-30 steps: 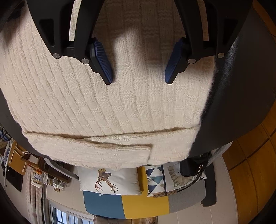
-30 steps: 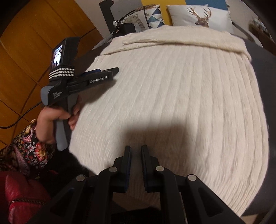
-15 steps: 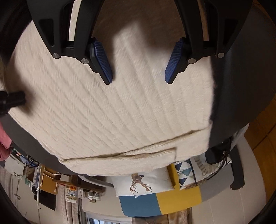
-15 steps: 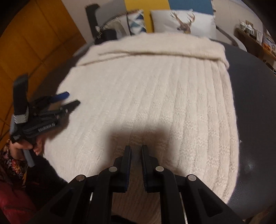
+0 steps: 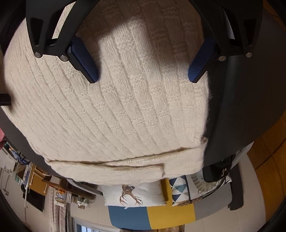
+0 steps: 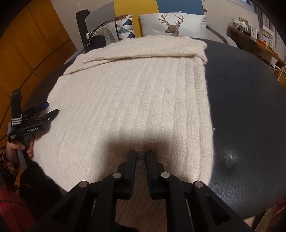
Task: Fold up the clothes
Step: 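Move both grippers over the cream sweater toward its side edge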
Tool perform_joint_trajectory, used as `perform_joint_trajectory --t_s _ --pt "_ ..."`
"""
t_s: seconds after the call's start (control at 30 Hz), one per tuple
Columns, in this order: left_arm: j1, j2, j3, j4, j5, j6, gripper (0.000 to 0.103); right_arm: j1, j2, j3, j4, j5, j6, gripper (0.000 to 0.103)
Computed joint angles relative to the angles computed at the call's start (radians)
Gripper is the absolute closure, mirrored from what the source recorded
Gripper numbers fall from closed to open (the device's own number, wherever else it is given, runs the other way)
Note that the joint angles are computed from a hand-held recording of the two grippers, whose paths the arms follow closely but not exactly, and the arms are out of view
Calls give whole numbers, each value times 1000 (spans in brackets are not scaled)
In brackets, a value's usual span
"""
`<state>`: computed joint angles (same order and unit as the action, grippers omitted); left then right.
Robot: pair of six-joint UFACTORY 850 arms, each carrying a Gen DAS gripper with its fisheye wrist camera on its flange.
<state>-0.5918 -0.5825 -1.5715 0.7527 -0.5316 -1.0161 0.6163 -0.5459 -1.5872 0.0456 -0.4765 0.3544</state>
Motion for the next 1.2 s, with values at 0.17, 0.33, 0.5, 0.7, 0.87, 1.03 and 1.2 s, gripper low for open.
perform_joint_trajectory --t_s 0.17,0.33,0.5,0.7,0.87,1.03,1.2 --pt "22 -62 -97 -86 -18 112 0 12 -12 -5 -151 35 130 92" --pt "19 -15 -71 -140 -12 160 14 6 2 -14 -83 4 116 92" --pt "-26 43 17 -172 126 256 14 34 28 -1 36 53 -23 88" --pt "-73 33 51 16 83 155 11 67 -56 -103 110 -61 -140 87" --pt "-40 59 110 11 152 61 4 72 39 49 188 -3 -232 87" --pt "-30 89 133 -10 177 40 10 52 55 68 319 2 -293 87" --pt "-26 107 160 180 51 -174 10 70 -4 -50 277 35 -305 87"
